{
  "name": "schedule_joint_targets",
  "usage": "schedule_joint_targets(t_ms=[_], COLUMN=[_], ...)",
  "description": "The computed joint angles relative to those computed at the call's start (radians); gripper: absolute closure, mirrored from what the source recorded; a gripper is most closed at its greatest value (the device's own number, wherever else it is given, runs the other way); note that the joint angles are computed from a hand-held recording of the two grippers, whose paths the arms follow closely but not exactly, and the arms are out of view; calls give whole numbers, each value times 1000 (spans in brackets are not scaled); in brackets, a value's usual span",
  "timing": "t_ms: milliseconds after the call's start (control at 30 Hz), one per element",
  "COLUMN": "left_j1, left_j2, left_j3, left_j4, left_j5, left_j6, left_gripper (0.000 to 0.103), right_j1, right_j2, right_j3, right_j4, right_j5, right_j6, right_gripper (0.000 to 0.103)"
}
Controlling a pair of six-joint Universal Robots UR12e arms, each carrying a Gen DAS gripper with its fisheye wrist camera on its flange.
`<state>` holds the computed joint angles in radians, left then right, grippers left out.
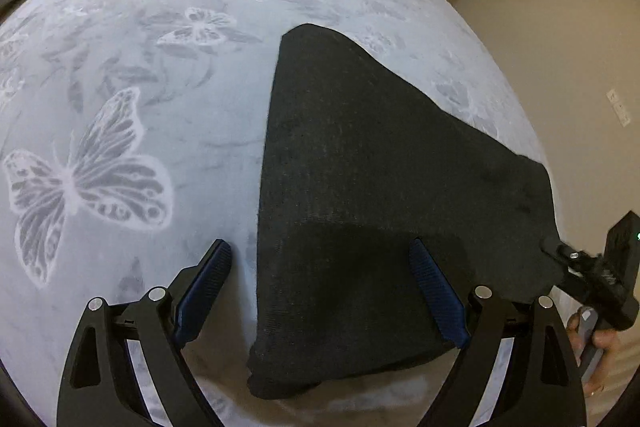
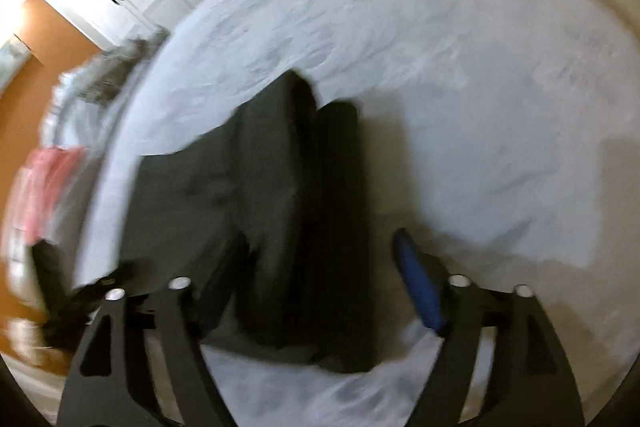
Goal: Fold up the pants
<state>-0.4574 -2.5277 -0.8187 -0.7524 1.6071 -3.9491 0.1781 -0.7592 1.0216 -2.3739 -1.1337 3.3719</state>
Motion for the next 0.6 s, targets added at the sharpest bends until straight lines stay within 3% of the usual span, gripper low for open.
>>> schedule_joint_targets(t_ms=[100,167,200,233,267,300,333,400,467,567,600], left_j1=[4,9,9,9,13,16,16,19,13,-1,-3], left_j2=[3,14,15,10,0,-5,-1,29,87,183,206], left_j3=[-27,-60,-63,-53,-43,-33,-38,-82,-147,-264,-299], left_j4=[69,129,133,126,148,151,163,248,308,306,292], left_j5=[6,-1,6,0,-47,-69,-59,-75,-64,-25,-18], left_j6=[-45,-89,-92,-66,2,28,20,-3,15,31,34], left_gripper=[15,19,24,44,63,82,85,90,95,95,93], right_j1=[1,13,19,23,21,15,7,6,6,18,22], right_j2=[27,24,20,25,26,26,22,-5,-42,-106,-125], right_j3=[-43,-34,-24,-27,-24,-20,-13,22,70,161,195], right_j4=[61,40,27,11,5,-7,-15,-81,-160,-211,-213], right_j5=[63,13,-14,-36,-18,26,75,83,143,171,168], right_j6=[-41,-81,-107,-125,-113,-86,-68,-49,-28,-38,-48], right_gripper=[12,13,27,44,52,68,70,72,72,68,61])
